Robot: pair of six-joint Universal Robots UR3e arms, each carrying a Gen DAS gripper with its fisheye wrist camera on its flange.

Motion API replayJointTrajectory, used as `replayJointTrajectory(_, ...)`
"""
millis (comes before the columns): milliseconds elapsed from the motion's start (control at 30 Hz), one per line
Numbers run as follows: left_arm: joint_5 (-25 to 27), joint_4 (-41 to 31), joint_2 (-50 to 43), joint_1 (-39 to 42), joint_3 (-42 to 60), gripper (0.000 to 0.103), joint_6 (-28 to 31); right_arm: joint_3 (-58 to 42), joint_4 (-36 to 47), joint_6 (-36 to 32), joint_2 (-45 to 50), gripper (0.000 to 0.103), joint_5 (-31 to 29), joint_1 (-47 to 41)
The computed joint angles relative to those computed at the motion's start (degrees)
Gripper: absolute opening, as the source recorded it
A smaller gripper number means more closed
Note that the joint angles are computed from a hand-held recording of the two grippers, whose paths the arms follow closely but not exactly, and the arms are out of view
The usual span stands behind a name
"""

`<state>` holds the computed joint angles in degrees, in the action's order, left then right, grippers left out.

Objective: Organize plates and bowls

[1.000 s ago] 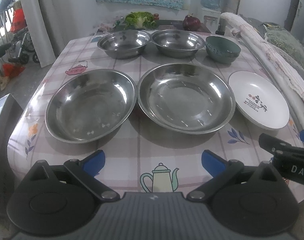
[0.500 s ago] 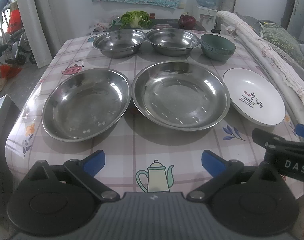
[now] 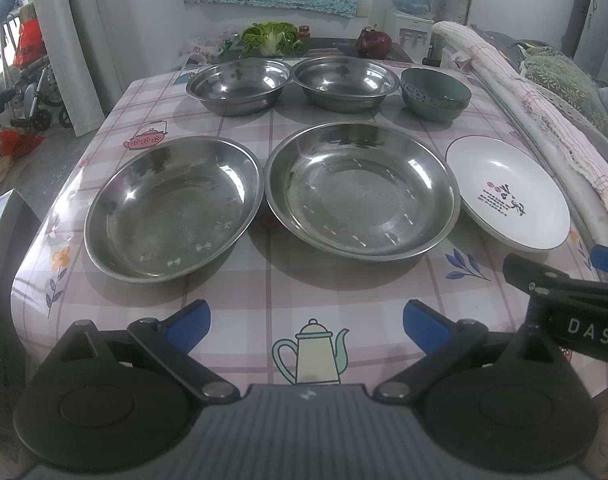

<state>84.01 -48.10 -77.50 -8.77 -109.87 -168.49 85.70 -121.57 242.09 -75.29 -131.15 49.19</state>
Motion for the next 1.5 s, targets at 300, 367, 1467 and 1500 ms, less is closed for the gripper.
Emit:
replayJointTrajectory(300, -0.44, -0.53, 0.7, 0.51, -0.49, 0.103, 0.12, -0.1, 0.11, 0.07, 0.07, 0.102, 0.02, -0.02)
replayJointTrajectory(367, -0.44, -0.6, 0.77, 0.51, -0.55, 0.103, 0.13, -0.12, 0.11, 0.07, 0.1, 0.102, 0.02, -0.01)
replayJointTrajectory(1467, -10.66, -1.67, -31.88, 11.64, 40.04, 0.103, 2.95, -12.87, -35.01, -32.18, 11.67, 0.102, 18.55, -19.41)
replayJointTrajectory(1500, -10.54, -2.35, -34.15, 11.55, 42.96, 0.103, 3.05, -14.31, -35.9, -32.01, 13.19, 0.102, 19.84, -20.02)
